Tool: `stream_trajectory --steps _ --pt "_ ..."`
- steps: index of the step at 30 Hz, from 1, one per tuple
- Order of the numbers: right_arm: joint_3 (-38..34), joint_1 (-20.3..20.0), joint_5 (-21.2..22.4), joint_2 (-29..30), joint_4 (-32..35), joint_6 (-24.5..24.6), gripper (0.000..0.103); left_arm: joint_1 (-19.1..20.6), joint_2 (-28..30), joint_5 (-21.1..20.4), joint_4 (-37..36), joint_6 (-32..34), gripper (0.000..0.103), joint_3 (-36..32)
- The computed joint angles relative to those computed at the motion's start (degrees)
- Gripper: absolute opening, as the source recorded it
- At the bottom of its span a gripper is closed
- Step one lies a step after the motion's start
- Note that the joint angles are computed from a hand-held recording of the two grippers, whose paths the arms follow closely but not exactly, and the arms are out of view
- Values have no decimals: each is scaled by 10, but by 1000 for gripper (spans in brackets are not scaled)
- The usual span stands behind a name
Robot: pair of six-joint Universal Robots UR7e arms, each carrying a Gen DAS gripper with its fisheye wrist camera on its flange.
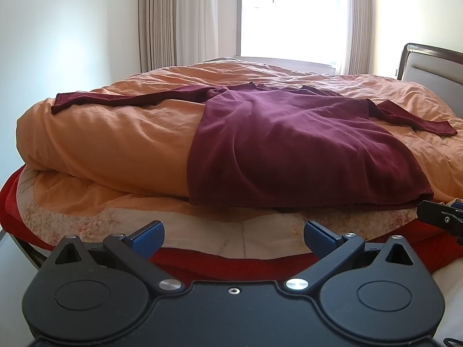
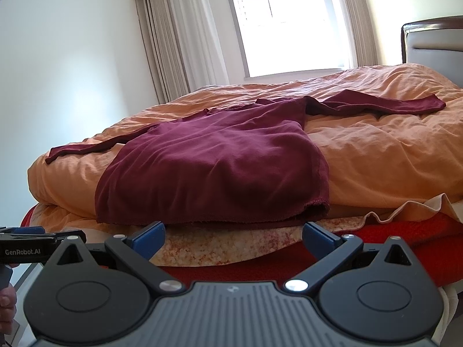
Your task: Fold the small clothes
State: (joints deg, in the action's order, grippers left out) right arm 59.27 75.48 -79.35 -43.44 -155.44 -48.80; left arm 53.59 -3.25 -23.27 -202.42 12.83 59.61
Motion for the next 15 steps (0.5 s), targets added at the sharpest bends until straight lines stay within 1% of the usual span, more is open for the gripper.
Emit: stream_trajectory --steps 15 --pt "0 -1 1 1 0 1 103 2 0 0 12 -10 102 0"
